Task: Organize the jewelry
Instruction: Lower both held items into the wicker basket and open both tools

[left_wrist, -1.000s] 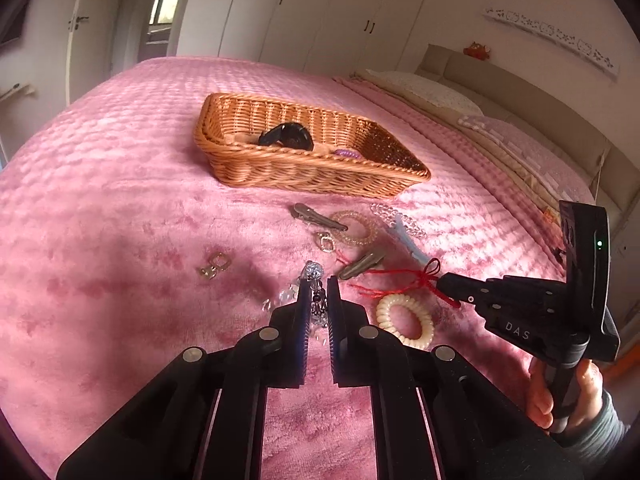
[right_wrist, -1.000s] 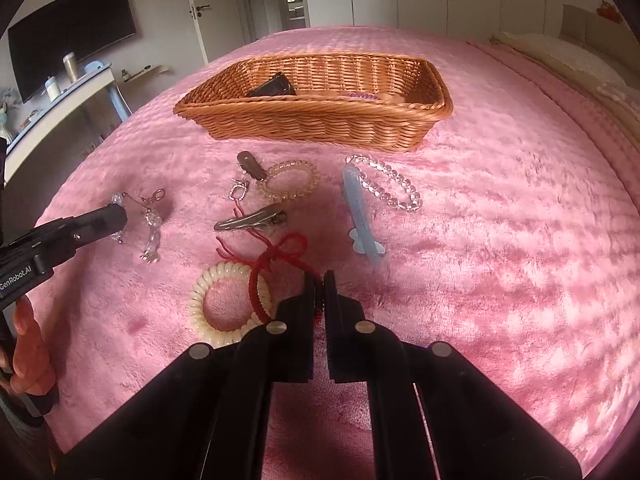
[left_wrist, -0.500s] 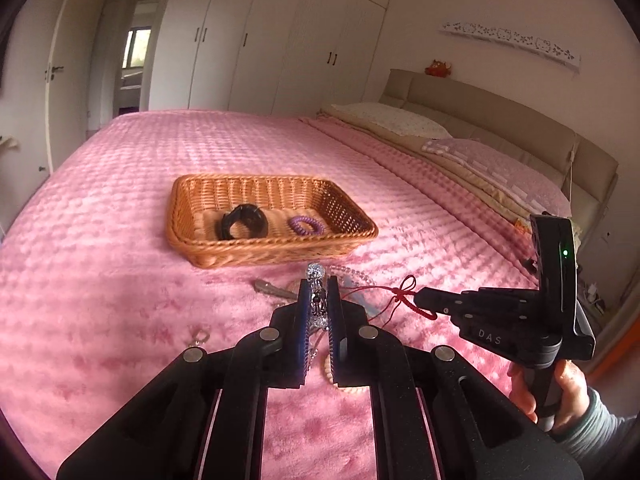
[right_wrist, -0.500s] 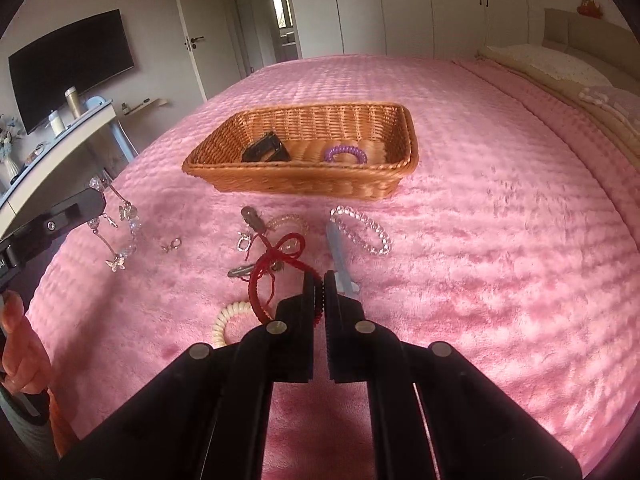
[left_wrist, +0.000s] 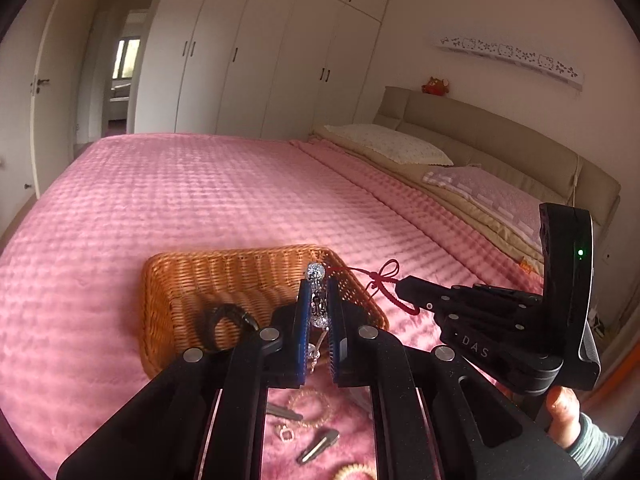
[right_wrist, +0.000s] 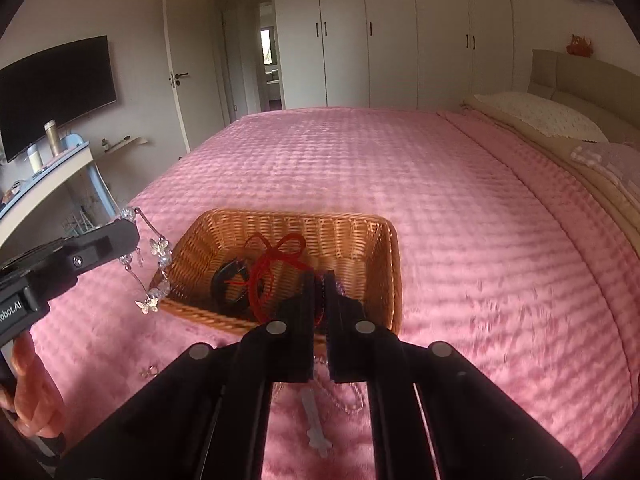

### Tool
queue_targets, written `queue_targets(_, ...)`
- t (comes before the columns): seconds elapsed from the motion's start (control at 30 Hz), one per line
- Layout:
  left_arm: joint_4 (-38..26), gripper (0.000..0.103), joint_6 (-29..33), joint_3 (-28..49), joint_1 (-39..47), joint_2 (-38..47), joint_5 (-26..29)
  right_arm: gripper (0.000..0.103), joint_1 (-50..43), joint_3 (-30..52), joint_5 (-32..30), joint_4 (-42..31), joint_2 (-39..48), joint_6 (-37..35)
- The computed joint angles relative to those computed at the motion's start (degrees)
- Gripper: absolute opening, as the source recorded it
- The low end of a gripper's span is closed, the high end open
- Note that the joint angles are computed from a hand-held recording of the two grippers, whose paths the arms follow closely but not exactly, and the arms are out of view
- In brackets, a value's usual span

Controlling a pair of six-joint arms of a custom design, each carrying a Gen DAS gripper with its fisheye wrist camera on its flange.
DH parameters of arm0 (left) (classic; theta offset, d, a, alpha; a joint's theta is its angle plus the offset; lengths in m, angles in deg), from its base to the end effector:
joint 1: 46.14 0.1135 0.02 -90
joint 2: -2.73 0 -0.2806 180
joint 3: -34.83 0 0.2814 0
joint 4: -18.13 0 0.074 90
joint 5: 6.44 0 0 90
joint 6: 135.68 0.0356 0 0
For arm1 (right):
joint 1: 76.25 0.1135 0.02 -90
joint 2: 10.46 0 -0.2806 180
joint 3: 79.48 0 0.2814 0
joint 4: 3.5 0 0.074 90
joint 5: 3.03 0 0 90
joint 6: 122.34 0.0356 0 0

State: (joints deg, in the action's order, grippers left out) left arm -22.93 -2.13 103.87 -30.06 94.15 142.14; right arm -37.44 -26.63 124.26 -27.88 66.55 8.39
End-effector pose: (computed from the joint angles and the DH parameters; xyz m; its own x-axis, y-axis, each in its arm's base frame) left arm 0.3241 0.0618 0.2041 -0.4698 0.2384 -0.8500 0.7532 0.6103 -0.2452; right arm 0.2328 0.1596 0.1951 -0.5639 0.2126 -0.7980 0.2401 0.9668 0.0880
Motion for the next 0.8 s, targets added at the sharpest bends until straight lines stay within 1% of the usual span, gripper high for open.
queue_targets(0.03, 3.42, 0.006, -3.41, 0.69, -1.91, 1.9, -1.2, 0.003, -2.33, 1.05, -1.73, 1.61, 2.1, -1.66)
queue_targets(0.07, 4.84, 0.006, -4.95, 1.56, -2.95, 3.51, -1.85, 0.003, -3.95, 1.93, -2.7, 2.98, 4.09, -2.73)
queue_targets(0.13, 7.11, 0.006, -7.87, 3.6, -5.37, 7.4, -3.06, 0.003, -7.49, 4.81, -3.57, 4.69, 9.66, -4.54)
queue_targets(0.2, 9.1, 0.006, -10.81, 5.42, -7.9, 11.2, -4.38, 0.003, -11.47, 6.55, -7.66, 7.4, 14.29, -5.39)
queue_targets(0.3, 11.65, 0.006, -13.09, 6.76, -10.39, 15.21, -6.89, 0.003, -14.61, 9.09, -11.12, 9.15, 20.27, -5.35)
queue_targets(0.37, 12.32, 0.006, -13.75, 7.85, -11.2, 17.98, -8.12, 0.003, -15.71, 10.25, -12.8, 9.42, 22.98, -5.47)
queue_targets(0.47, 11.07, 0.006, -13.53, 9.92, -11.32, 21.46, -8.84, 0.003, -15.94, 10.36, -14.43, 10.37, 25.02, -5.55)
queue_targets(0.6, 11.2, 0.007, -12.17, 8.68, -11.84, 20.77, -11.17, 0.003, -16.02, 8.5, -17.34, 12.45, 24.94, -3.63)
queue_targets(0.63, 11.91, 0.01, -12.33, 7.81, -11.91, 19.88, -11.74, 0.004, -15.87, 8.29, -17.2, 12.65, 24.83, -3.52)
queue_targets(0.67, 11.44, 0.019, -12.03, 7.79, -11.74, 19.53, -11.77, 0.004, -15.44, 8.15, -16.3, 12.31, 24.56, -3.47)
queue_targets(0.7, 11.06, 0.03, -12.02, 7.79, -11.54, 19.13, -11.61, 0.007, -15.16, 8.05, -15.7, 11.74, 24.12, -3.22)
queue_targets(0.73, 10.75, 0.035, -11.65, 7.31, -10.81, 18.27, -10.97, 0.015, -15.06, 7.49, -15.9, 11.37, 23.18, -2.81)
queue_targets(0.77, 10.68, 0.038, -11.18, 6.74, -10.11, 17.49, -10.35, 0.022, -15.19, 6.52, -16.82, 11.47, 21.84, -2.47)
queue_targets(0.8, 10.16, 0.039, -10.31, 5.99, -9.05, 16.15, -9.55, 0.037, -15.1, 5.2, -17.27, 11.91, 20.09, -1.96)
